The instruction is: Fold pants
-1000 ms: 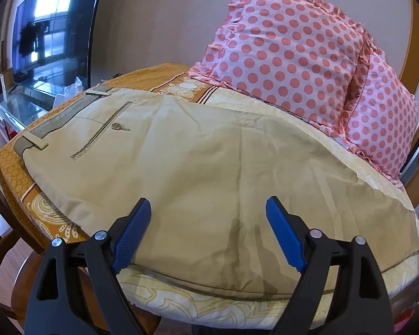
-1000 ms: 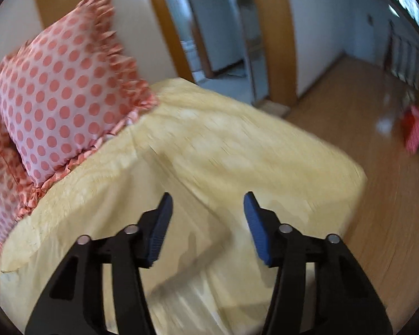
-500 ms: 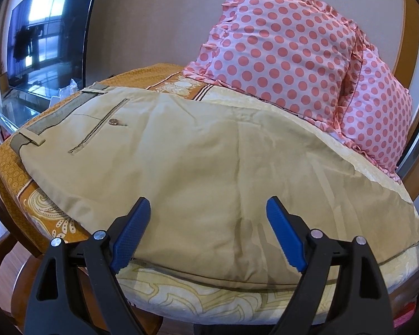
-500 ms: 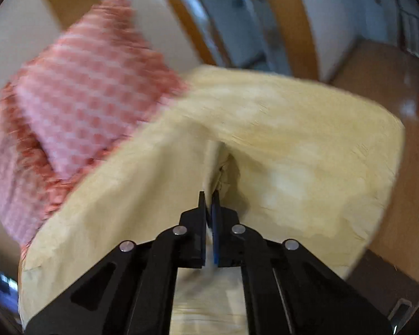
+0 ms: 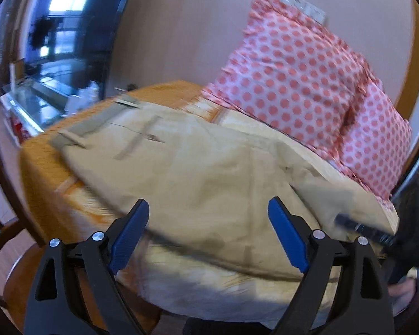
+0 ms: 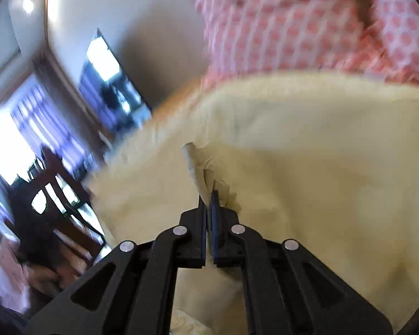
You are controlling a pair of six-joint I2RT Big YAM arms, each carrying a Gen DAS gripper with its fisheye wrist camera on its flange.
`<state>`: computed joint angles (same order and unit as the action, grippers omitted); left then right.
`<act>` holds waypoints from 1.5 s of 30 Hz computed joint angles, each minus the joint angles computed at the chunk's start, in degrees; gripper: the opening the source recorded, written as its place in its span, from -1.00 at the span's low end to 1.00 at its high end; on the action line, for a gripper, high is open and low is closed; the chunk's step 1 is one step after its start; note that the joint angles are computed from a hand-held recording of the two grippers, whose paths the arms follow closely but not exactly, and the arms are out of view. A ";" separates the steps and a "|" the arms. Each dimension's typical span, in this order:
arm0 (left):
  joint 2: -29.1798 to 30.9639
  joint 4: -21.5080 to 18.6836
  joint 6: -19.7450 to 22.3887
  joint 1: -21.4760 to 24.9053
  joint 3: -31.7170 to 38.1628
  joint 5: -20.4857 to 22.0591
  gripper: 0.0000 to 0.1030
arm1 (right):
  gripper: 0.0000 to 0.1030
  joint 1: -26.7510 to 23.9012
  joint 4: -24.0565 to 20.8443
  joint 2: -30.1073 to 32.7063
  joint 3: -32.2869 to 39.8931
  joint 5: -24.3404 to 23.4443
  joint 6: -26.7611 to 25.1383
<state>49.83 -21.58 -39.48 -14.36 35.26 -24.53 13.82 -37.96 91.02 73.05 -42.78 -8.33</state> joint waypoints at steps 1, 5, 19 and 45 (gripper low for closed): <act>-1.61 -0.87 -0.36 1.04 -0.67 -0.21 0.72 | -0.95 0.16 0.66 -0.26 -0.18 0.58 -0.31; -5.42 -1.97 -2.30 7.62 -2.82 3.67 0.72 | -0.38 2.65 -7.38 -1.60 0.56 4.79 -13.73; -1.95 4.46 -10.13 24.87 -4.32 25.16 0.72 | 0.21 1.31 -2.16 -1.37 -0.59 5.70 -8.32; 7.22 8.72 -20.44 30.04 -1.25 27.48 -0.47 | 0.26 0.24 1.28 -2.71 -3.95 1.14 -7.98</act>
<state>57.05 -12.86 -59.93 15.68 34.01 2.95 14.05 -36.69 88.31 69.10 -41.64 -16.31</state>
